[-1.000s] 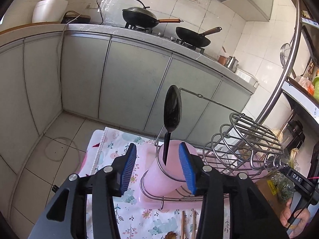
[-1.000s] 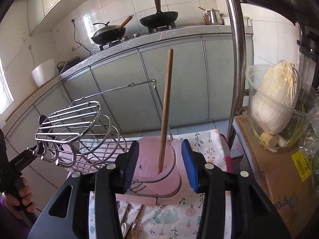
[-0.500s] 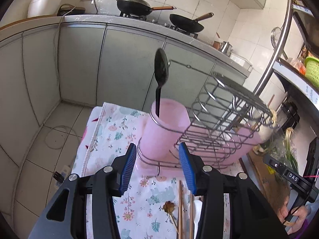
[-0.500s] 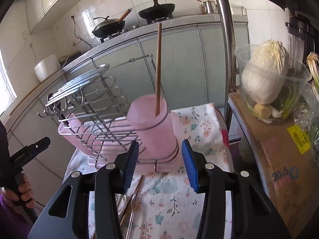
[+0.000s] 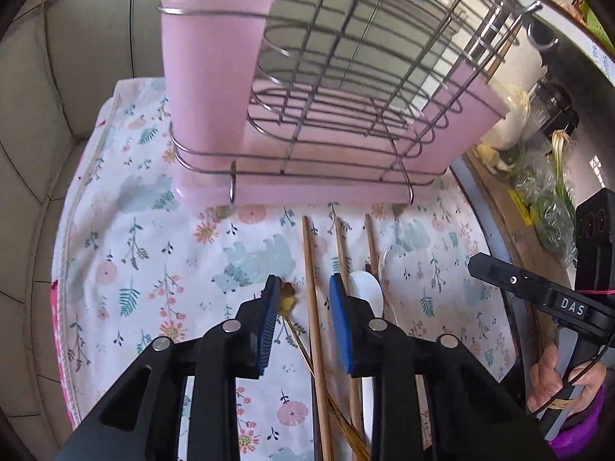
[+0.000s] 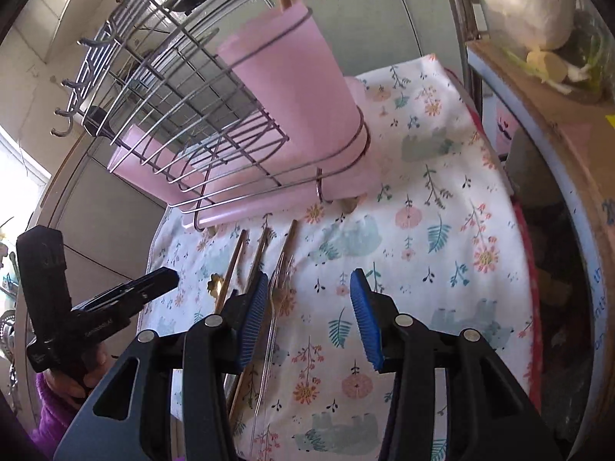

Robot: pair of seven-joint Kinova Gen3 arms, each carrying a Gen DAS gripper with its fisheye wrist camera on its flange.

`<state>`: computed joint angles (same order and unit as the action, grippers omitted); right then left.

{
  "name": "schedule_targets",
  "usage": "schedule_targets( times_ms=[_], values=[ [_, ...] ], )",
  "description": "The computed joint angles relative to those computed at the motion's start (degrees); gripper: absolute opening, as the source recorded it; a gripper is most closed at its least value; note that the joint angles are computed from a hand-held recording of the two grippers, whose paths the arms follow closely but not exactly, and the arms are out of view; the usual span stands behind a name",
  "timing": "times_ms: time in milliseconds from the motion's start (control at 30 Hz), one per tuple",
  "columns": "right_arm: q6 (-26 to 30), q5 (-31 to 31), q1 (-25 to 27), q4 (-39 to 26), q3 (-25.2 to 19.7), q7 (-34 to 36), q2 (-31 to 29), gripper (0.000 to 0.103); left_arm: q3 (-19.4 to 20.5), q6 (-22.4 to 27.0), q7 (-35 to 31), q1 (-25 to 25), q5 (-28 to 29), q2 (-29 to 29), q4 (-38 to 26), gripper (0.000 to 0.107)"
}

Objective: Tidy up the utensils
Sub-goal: 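Grasp a wooden chopstick with the left tool while the right tool grasps the clear fork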

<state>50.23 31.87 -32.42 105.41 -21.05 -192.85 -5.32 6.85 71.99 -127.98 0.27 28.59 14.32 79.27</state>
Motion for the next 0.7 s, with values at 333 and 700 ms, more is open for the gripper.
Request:
schedule_targets(
  times_ms=[333,700],
  values=[
    [-6.6,-5.5,0.4,1.6,2.0,4.7,1.1,0.045,0.7,0.3,6.4,3.9,-5.5,3.8,-2.1,0.018],
    [-18.5,-15.1,2.7,5.2,4.6,11.2,2.0,0.045,1.3,0.2,8.2,2.3,-3.8,5.5,-3.1,0.006]
  ],
)
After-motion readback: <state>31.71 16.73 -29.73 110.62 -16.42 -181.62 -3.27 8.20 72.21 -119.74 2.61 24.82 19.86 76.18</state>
